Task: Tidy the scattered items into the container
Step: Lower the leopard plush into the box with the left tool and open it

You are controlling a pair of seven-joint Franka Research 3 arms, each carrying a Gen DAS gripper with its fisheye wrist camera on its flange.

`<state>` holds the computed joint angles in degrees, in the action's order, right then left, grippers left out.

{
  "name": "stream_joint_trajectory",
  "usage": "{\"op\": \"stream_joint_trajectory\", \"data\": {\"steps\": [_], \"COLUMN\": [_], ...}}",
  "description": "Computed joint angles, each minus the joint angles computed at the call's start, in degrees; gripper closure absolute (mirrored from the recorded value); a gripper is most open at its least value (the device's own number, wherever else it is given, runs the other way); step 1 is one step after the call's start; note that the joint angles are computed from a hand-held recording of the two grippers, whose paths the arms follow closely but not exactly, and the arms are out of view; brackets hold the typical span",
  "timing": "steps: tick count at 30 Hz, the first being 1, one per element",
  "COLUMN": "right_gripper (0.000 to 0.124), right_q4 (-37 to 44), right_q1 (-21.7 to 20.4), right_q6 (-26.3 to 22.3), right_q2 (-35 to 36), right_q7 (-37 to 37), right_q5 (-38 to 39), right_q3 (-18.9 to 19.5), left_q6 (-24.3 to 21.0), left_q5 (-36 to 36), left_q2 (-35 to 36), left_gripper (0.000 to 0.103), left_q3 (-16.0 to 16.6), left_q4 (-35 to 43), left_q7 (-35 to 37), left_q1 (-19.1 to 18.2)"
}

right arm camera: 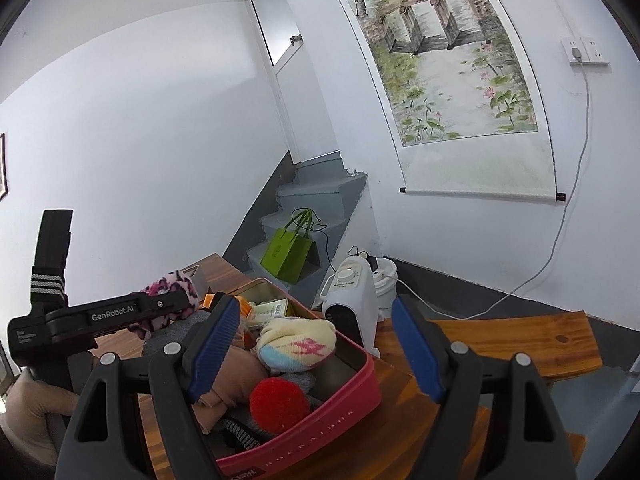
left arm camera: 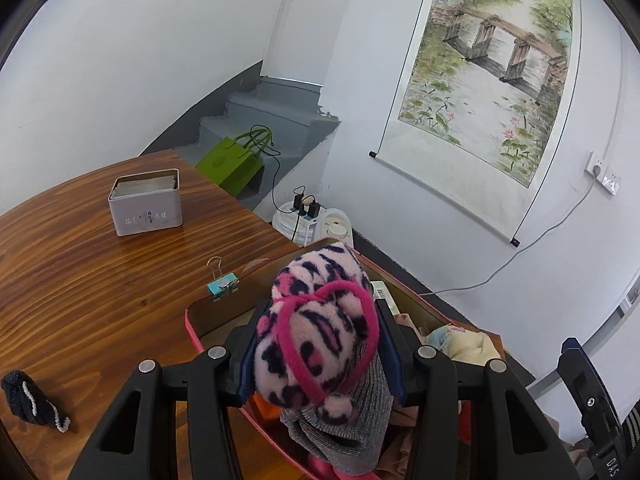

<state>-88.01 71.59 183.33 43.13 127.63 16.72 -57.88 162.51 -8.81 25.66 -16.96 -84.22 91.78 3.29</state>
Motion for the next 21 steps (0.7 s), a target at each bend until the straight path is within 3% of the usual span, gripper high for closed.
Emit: {"op": "stream_joint_trajectory", "data": {"steps": [9, 10, 13, 21], "right_gripper": [0.042, 0.042, 0.042, 0.042], "right_q4": [-0.24, -0.18, -0.03, 0.28], "right_q1": [-1.43, -1.46, -1.72, -1.90], "right_q6": [0.87, 0.80, 0.49, 0.00], "right_q2": [-1.35, -1.32, -1.46, -1.19], "right_q7": [-1.59, -1.81, -2.32, -2.01], "right_q5": [0.18, 0.34, 0.44, -0.11], "right_q3": [2.35, 2.41, 2.86, 2.78], "left_q6": [-2.04, -2.41, -2.34, -0.18], "left_q5": [-0.07, -0.51, -3.39, -7.45], "left_q2": [1.38, 1.21, 0.22, -2.92], "left_gripper": [0.053, 0.052, 0.035, 0.033], "left_q3": [-0.36, -0.65, -2.44, -2.38], "left_q4": [1.20, 1.13, -0.09, -3.39], "left_q7": [0.46, 0.69, 2.67, 4.65], "left_q1": [-0.26, 0.01, 1.56, 2.10]}}
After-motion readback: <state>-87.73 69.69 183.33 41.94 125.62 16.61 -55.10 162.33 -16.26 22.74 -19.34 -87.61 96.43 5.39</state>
